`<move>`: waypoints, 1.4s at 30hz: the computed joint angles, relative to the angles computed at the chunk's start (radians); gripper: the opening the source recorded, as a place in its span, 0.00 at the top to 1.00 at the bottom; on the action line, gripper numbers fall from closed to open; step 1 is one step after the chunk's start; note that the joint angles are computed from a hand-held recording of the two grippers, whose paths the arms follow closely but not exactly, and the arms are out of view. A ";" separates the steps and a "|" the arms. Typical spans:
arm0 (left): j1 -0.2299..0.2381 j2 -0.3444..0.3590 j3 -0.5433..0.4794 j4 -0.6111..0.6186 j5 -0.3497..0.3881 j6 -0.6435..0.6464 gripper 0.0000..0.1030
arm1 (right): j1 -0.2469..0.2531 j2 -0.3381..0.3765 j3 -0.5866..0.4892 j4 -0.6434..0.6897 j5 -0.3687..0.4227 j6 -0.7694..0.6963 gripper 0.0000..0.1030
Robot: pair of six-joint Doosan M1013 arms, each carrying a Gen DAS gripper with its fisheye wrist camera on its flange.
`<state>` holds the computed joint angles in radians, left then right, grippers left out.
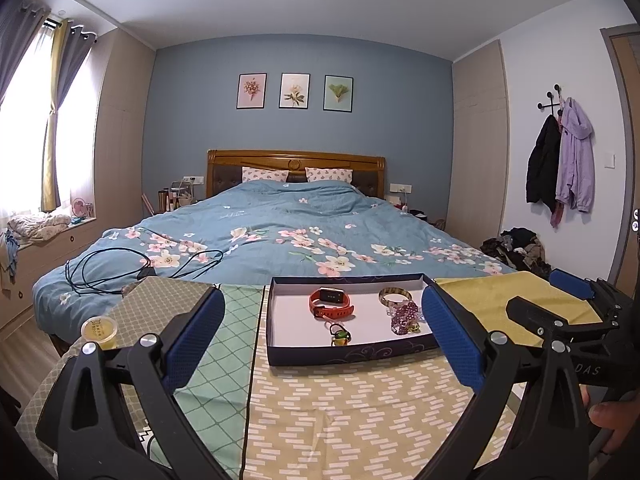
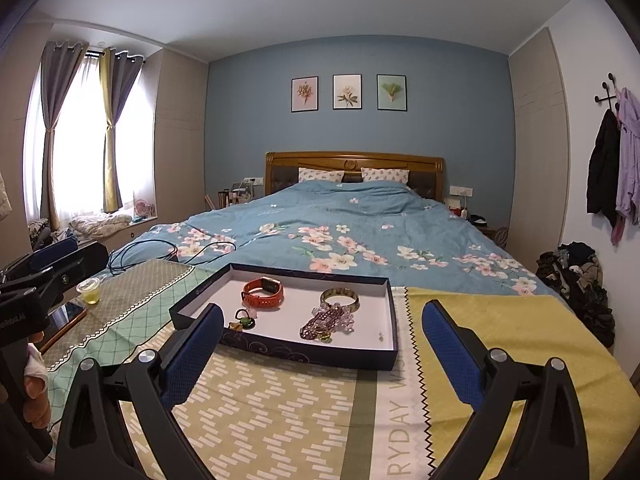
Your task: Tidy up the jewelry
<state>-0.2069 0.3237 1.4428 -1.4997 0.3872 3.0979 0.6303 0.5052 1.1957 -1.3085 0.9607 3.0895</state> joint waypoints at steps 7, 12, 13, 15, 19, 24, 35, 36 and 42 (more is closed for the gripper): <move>0.001 -0.008 0.012 -0.022 0.011 0.021 0.06 | 0.008 -0.002 0.009 -0.051 0.017 0.038 0.07; -0.001 -0.007 0.015 -0.085 -0.001 0.083 0.06 | 0.013 -0.003 0.018 -0.096 0.025 0.074 0.07; -0.001 -0.006 0.016 -0.102 -0.008 0.099 0.06 | 0.014 -0.004 0.022 -0.115 0.025 0.088 0.07; -0.002 -0.001 0.011 -0.109 -0.012 0.101 0.06 | 0.013 -0.003 0.022 -0.123 0.026 0.092 0.07; -0.002 0.002 0.011 -0.120 -0.016 0.109 0.06 | 0.012 -0.003 0.020 -0.118 0.024 0.087 0.07; -0.001 0.007 0.007 -0.132 -0.011 0.119 0.06 | 0.012 -0.001 0.018 -0.120 0.024 0.090 0.07; -0.005 0.011 0.008 -0.133 -0.009 0.121 0.06 | 0.010 -0.003 0.024 -0.124 0.021 0.101 0.07; -0.004 0.010 0.009 -0.133 -0.009 0.121 0.06 | 0.010 -0.003 0.024 -0.124 0.023 0.101 0.07; -0.004 0.009 0.009 -0.134 -0.009 0.124 0.06 | 0.009 -0.003 0.024 -0.124 0.022 0.101 0.07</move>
